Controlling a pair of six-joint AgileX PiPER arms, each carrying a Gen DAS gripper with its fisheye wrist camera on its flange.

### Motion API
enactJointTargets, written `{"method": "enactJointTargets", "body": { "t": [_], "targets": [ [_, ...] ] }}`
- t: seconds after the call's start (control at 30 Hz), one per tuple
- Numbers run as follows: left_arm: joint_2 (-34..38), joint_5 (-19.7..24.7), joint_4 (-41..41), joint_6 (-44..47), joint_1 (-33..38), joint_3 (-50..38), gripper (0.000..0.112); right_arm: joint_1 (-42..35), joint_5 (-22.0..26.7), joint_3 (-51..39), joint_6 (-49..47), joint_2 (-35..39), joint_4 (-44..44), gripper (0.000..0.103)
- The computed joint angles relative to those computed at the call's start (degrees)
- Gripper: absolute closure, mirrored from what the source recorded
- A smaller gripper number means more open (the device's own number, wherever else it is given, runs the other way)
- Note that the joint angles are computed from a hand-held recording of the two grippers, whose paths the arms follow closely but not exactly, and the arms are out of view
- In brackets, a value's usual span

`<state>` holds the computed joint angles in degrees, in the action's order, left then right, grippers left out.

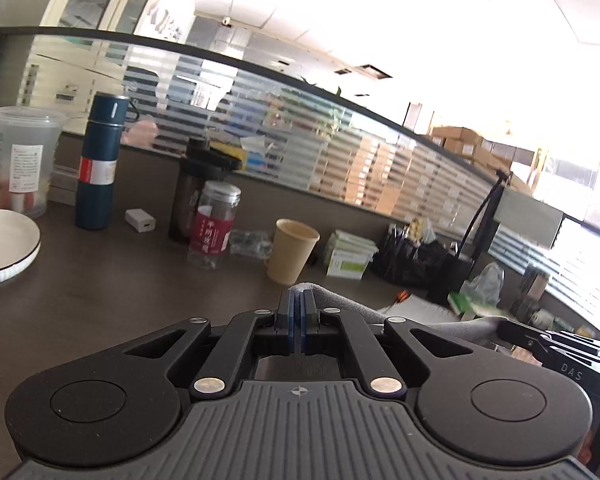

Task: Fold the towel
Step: 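Lift the grey towel with both tools and shake it open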

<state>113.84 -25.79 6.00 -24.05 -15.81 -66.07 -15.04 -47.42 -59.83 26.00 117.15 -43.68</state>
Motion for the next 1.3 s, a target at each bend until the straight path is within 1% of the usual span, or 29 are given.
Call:
{"method": "enactJointTargets", "body": {
  "t": [0.07,0.13,0.2,0.27,0.3,0.33,0.43,0.57,0.73,0.9,0.97,1.03,1.17,1.3],
  "targets": [
    [1.0,1.7,4.7,-6.7,1.0,-3.3,0.107,1.2,1.5,-2.2,-1.6,-0.3,2.1,0.1],
    [2.3,3.6,6.9,-10.7,1.6,-6.6,0.107,2.4,3.3,-4.7,-3.3,0.0,4.0,0.1],
    [3.0,4.3,7.1,-11.9,1.8,-8.3,0.106,3.3,5.3,-8.1,-3.6,0.8,4.9,0.1],
    [2.9,3.5,6.8,-11.6,1.7,-8.3,0.105,3.3,5.7,-9.4,-3.6,1.1,5.0,0.1],
    [2.7,2.8,5.1,-9.5,1.3,-7.8,0.105,3.0,5.4,-9.5,-3.5,1.2,4.9,0.1],
    [2.3,1.7,1.9,-5.4,0.7,-6.9,0.105,2.8,5.1,-9.6,-3.5,1.2,4.9,0.1],
    [2.6,-0.8,-3.0,1.1,-0.7,-4.4,0.105,1.8,4.2,-8.5,-3.2,1.5,3.7,0.1],
    [4.7,-1.8,-7.0,6.5,-2.6,-1.6,0.105,0.8,4.8,-5.7,-4.5,3.2,2.8,0.1],
    [7.7,-0.1,-3.3,2.8,-3.0,0.8,0.105,-0.5,5.6,-1.3,-4.6,5.1,1.6,0.1],
    [7.1,-0.8,-2.2,2.5,-2.6,4.3,0.103,-1.3,6.3,2.3,-4.4,5.3,0.7,0.1],
    [6.6,-0.9,-5.0,5.5,-2.8,5.4,0.103,-1.5,6.3,3.7,-4.3,5.0,0.5,0.1],
    [6.4,-0.3,-9.4,9.9,-3.1,5.8,0.103,-1.5,6.6,4.4,-4.1,4.9,0.6,0.1],
    [6.4,0.1,-11.4,11.5,-2.8,7.3,0.103,-2.0,6.8,5.1,-2.0,5.2,-1.0,0.1],
    [5.9,-0.6,-18.2,17.7,-3.4,8.9,0.103,-2.3,7.2,5.6,-1.2,5.8,-1.8,0.099]
  ]
}}
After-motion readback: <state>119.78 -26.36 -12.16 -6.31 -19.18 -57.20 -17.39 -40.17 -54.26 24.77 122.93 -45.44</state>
